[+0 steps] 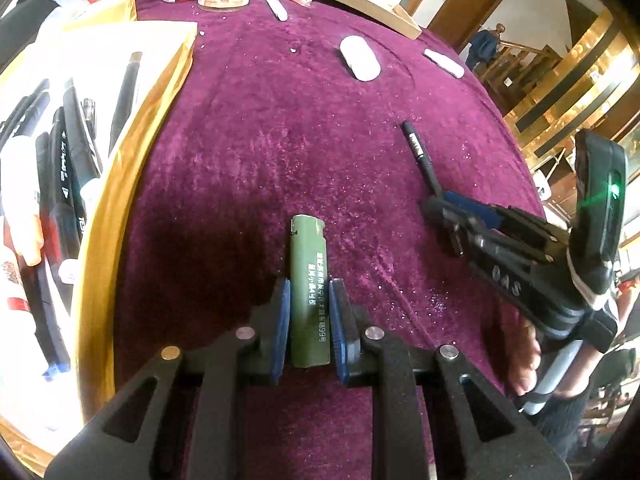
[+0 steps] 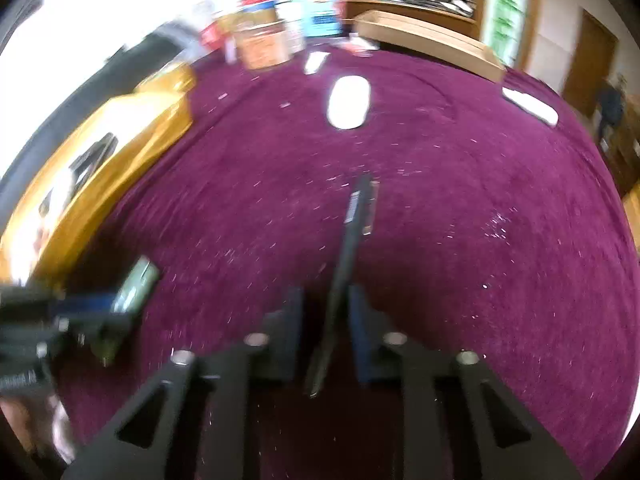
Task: Organize rigid objects
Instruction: 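Grasp the black pen with the right gripper, then carry green cylinder and black pen into the tray while both grippers open to release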
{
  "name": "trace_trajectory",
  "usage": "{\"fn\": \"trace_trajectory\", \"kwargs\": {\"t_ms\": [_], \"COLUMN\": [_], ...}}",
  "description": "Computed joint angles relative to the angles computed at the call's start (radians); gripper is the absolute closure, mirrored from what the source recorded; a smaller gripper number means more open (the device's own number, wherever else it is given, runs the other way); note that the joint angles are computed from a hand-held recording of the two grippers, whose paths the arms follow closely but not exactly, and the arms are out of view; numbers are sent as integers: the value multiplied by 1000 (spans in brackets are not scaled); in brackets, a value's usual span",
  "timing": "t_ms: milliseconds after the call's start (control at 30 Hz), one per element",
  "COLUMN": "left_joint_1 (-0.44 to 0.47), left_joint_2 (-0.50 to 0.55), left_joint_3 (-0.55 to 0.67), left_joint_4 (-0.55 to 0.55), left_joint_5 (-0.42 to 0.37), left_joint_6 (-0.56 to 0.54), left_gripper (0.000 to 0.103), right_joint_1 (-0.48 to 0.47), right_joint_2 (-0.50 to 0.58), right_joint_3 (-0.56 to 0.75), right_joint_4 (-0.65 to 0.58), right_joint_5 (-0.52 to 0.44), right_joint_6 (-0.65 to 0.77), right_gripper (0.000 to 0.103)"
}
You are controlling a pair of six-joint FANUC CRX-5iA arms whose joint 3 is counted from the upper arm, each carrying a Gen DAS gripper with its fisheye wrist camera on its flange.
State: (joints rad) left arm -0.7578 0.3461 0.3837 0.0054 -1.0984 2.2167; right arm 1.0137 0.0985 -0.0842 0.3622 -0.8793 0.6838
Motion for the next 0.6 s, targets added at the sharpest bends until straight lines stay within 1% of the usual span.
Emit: {"fn": "trace_trajectory", "kwargs": {"t_ms": [100, 167, 233, 267, 333, 400, 467, 500, 600], "left_joint_1": [-5, -25, -39, -42, -33, -5, 24, 30, 24], "left_joint_2": [-2, 7, 6, 1, -23, -58, -97, -112, -154], "left_joint_3": [0, 31, 40, 35, -9, -80, -163, -189, -232], "left_joint_4": [-12, -50, -83, -88, -57, 15, 111, 132, 120], "left_joint_5": [0, -38, -57, -56, -18, 38, 107, 126, 158], "left_joint_6": [16, 44, 48, 52, 48, 18, -27, -34, -16], "left_gripper": [86, 87, 87, 87, 87, 87, 87, 87, 87], "right_joint_1": [7, 30, 63, 91, 115, 132, 137, 136, 145], "right_joint_2": [-20, -59, -97, -117, -143, -161, -170, -173, -166], "right_joint_3": [-28, -71, -133, -169, -209, -237, -253, -257, -255], "right_joint_4": [-1, -12, 34, 85, 124, 142, 149, 149, 149], "right_joint_5": [37, 79, 127, 138, 164, 193, 229, 244, 277], "right_joint_6": [-73, -99, -177, -242, -312, -369, -407, -418, -429], "right_gripper": [95, 95, 95, 95, 95, 95, 95, 95, 95]}}
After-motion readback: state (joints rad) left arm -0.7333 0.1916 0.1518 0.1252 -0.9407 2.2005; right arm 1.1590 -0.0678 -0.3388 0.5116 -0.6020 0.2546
